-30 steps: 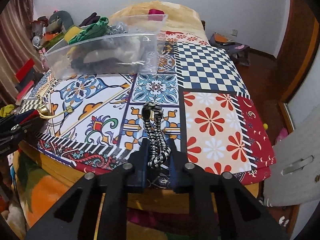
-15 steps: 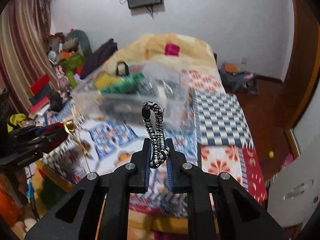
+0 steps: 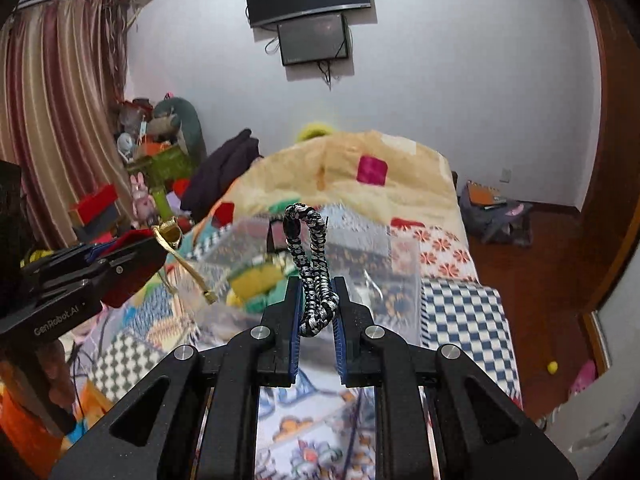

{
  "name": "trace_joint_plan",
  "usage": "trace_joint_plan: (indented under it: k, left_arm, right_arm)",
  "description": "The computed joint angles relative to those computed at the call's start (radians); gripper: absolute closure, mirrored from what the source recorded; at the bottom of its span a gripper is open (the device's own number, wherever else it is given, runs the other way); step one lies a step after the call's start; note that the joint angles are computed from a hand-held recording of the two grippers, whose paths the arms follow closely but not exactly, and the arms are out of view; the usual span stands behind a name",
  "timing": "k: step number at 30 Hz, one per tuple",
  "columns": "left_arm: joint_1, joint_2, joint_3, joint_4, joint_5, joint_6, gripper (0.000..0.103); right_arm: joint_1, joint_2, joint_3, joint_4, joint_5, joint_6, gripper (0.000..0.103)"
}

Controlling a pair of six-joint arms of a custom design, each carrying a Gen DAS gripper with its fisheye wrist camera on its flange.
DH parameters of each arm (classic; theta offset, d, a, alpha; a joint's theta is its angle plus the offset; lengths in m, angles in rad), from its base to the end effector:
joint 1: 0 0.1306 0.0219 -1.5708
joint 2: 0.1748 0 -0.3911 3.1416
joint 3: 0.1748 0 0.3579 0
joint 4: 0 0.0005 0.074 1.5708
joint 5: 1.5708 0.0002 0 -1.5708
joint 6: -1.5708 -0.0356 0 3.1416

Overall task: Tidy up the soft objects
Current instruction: 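Lower the red pouch and beaded strap into the clear box and open both tools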

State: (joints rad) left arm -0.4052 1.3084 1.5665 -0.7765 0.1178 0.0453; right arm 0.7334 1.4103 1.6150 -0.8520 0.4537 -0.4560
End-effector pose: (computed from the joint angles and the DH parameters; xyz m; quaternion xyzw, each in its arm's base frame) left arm 0.3921 -0.1733 0.5572 0.1836 0.8440 -0.1616 0.4773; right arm 0.3543 0.2975 0.5303 -0.0214 0.8778 0.0764 0.4724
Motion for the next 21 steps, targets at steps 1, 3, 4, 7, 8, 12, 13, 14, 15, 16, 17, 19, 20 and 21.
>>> trace_joint_plan:
  k: [1, 3, 4, 7, 8, 12, 13, 14, 15, 16, 17, 19, 20, 21]
  left_arm:
    - [0.001, 0.008, 0.009, 0.002, 0.002, 0.003, 0.077]
    - [0.003, 0.030, 0.031, 0.005, 0.004, 0.010, 0.077]
    - [0.004, 0.044, 0.043, 0.006, 0.004, 0.012, 0.077]
    - [0.004, 0.083, 0.073, 0.001, 0.004, 0.019, 0.077]
    - [0.005, 0.098, 0.083, -0.002, 0.003, 0.020, 0.077]
    - [0.007, 0.154, 0.106, -0.004, -0.030, 0.023, 0.077]
    - [0.009, 0.169, 0.114, -0.012, -0.031, 0.028, 0.077]
    - [0.009, 0.183, 0.121, -0.020, -0.032, 0.033, 0.077]
    - [0.011, 0.197, 0.126, -0.028, -0.034, 0.041, 0.077]
    - [0.012, 0.208, 0.131, -0.034, -0.032, 0.046, 0.077]
    - [0.016, 0.221, 0.137, -0.041, -0.024, 0.053, 0.077]
    - [0.021, 0.237, 0.144, -0.054, -0.005, 0.061, 0.077]
    - [0.023, 0.245, 0.147, -0.059, 0.005, 0.062, 0.077]
    - [0.024, 0.256, 0.155, -0.066, 0.009, 0.059, 0.077]
  right_arm:
    - [-0.005, 0.010, 0.010, 0.009, -0.003, 0.003, 0.090]
    - [-0.013, 0.031, 0.035, 0.017, -0.007, 0.010, 0.090]
    - [-0.019, 0.042, 0.046, 0.022, -0.012, 0.013, 0.090]
    - [-0.031, 0.081, 0.088, 0.025, -0.031, 0.027, 0.090]
    - [-0.035, 0.093, 0.099, 0.026, -0.039, 0.030, 0.089]
    - [-0.048, 0.142, 0.141, 0.006, -0.062, 0.042, 0.087]
    - [-0.051, 0.158, 0.151, -0.007, -0.065, 0.043, 0.087]
    - [-0.053, 0.172, 0.160, -0.018, -0.067, 0.042, 0.087]
    - [-0.058, 0.178, 0.162, -0.025, -0.071, 0.042, 0.087]
    - [-0.061, 0.190, 0.168, -0.036, -0.075, 0.039, 0.087]
    - [-0.065, 0.198, 0.171, -0.045, -0.081, 0.036, 0.087]
    - [-0.070, 0.215, 0.178, -0.065, -0.087, 0.027, 0.087]
    - [-0.073, 0.220, 0.179, -0.074, -0.090, 0.023, 0.087]
    - [-0.077, 0.227, 0.182, -0.082, -0.094, 0.021, 0.086]
